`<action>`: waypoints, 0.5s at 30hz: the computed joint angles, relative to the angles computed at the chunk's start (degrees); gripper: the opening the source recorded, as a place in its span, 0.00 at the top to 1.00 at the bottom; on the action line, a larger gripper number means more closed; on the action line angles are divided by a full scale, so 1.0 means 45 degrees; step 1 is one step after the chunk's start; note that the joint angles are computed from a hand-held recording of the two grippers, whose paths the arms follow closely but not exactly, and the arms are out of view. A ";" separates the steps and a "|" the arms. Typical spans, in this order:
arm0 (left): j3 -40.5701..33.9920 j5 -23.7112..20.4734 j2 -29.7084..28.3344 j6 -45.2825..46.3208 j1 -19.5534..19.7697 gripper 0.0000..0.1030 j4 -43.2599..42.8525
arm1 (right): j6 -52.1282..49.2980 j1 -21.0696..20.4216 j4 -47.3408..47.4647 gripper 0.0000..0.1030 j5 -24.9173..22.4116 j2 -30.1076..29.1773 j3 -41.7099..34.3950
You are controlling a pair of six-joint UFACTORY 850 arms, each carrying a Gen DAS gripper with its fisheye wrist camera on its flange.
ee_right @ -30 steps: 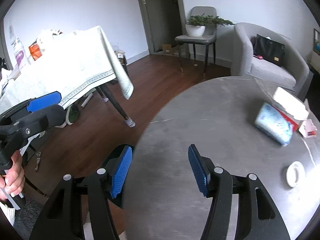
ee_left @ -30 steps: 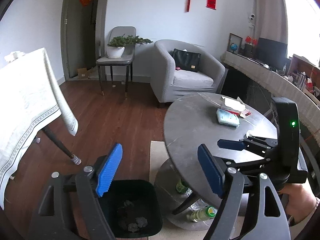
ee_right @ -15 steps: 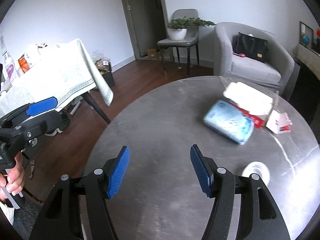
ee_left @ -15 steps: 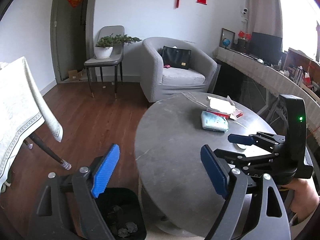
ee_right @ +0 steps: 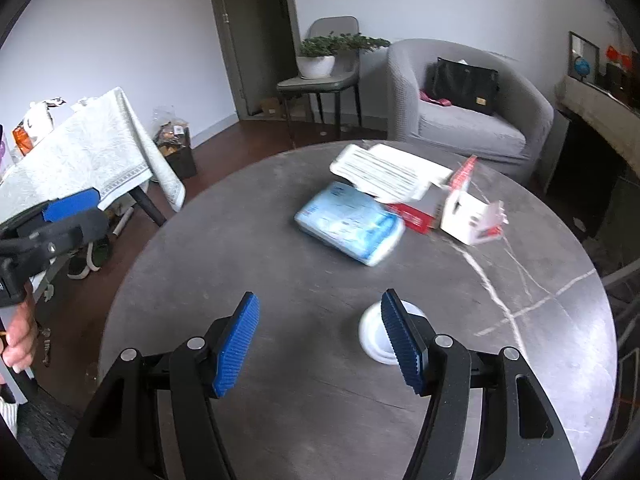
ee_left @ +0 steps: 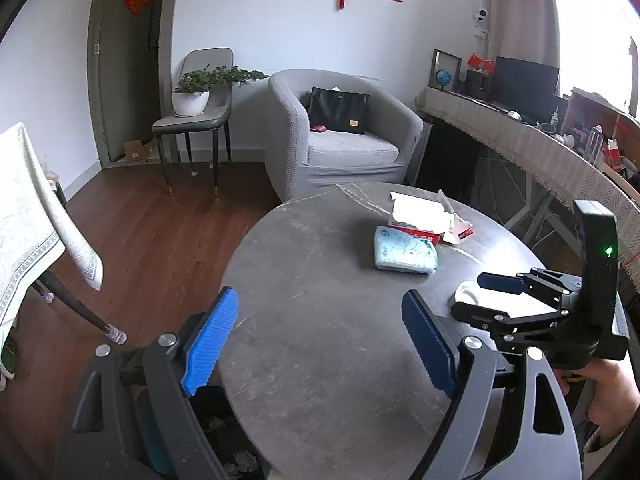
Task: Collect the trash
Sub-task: 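Move both tools back over the table toward the remaining trash, then grasp the clear plastic lid with the right tool while the left tool grasps the blue diaper pack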
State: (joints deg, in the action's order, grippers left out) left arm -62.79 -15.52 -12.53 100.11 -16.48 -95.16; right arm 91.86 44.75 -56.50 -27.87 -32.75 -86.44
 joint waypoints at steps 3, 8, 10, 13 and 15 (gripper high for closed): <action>-0.0225 0.0143 -0.0218 -0.0476 -0.0201 0.16 0.0441 | -0.0310 -0.0088 0.0203 0.37 -0.0102 0.0099 0.0231; -0.0786 0.0234 -0.0681 -0.1362 -0.0422 0.15 0.1350 | -0.1047 -0.0257 0.0661 0.37 -0.0043 0.0119 0.0321; -0.1027 0.0134 -0.0886 -0.1818 -0.0459 0.14 0.1742 | -0.1546 -0.0335 0.1049 0.37 -0.0033 0.0075 0.0244; -0.1362 0.0197 -0.1186 -0.2321 -0.0606 0.13 0.2281 | -0.2615 -0.0493 0.1949 0.42 -0.0019 -0.0007 0.0185; -0.1649 0.0197 -0.1424 -0.2896 -0.0690 0.13 0.2888 | -0.3018 -0.0544 0.2229 0.45 -0.0108 -0.0072 0.0152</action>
State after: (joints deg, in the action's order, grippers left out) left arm -70.21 -14.64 -18.93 87.08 -19.59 -82.17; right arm 78.28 42.30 -46.47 -28.35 -33.08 -85.76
